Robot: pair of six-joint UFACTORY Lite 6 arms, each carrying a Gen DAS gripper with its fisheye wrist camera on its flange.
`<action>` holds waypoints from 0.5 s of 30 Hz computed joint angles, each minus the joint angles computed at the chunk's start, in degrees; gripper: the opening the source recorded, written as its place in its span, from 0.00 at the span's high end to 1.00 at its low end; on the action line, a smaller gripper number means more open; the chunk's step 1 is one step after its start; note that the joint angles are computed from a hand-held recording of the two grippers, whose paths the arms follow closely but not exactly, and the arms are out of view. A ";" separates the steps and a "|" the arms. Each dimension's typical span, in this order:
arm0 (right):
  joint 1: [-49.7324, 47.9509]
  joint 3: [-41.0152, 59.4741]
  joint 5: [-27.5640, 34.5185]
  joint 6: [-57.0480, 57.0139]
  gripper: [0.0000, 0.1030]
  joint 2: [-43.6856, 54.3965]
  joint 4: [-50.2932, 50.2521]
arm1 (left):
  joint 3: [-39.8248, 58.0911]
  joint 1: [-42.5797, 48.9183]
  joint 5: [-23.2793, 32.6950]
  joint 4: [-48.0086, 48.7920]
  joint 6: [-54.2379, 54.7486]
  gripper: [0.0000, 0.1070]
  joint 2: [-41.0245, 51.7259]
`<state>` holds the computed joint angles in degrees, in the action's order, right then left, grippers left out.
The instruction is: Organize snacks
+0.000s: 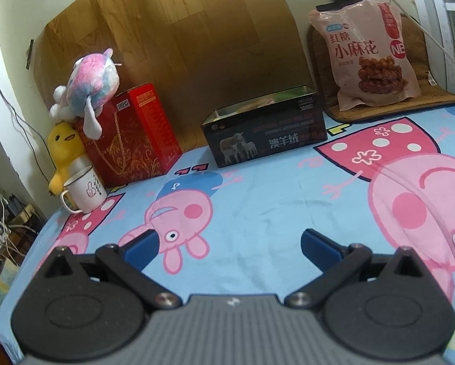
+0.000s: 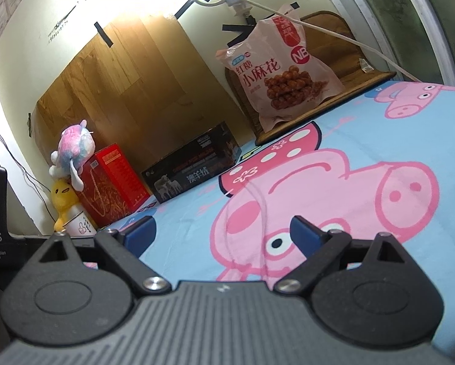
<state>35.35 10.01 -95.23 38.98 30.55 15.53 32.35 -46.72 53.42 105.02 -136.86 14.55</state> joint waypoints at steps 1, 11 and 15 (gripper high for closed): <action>-0.39 -0.18 -0.52 0.26 0.06 0.22 -0.31 | 0.59 -0.47 0.25 -0.55 0.52 0.04 0.47; -5.74 -1.38 -4.49 0.94 0.06 2.12 -4.95 | 5.65 -4.37 1.69 -4.60 4.98 0.04 4.43; -7.77 -1.43 -5.55 0.92 0.06 2.93 -6.89 | 6.89 -5.22 2.26 -5.55 6.18 0.04 5.60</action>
<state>27.58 8.58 -100.77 39.90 33.49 8.64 39.24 -51.94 55.68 99.46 -130.68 20.16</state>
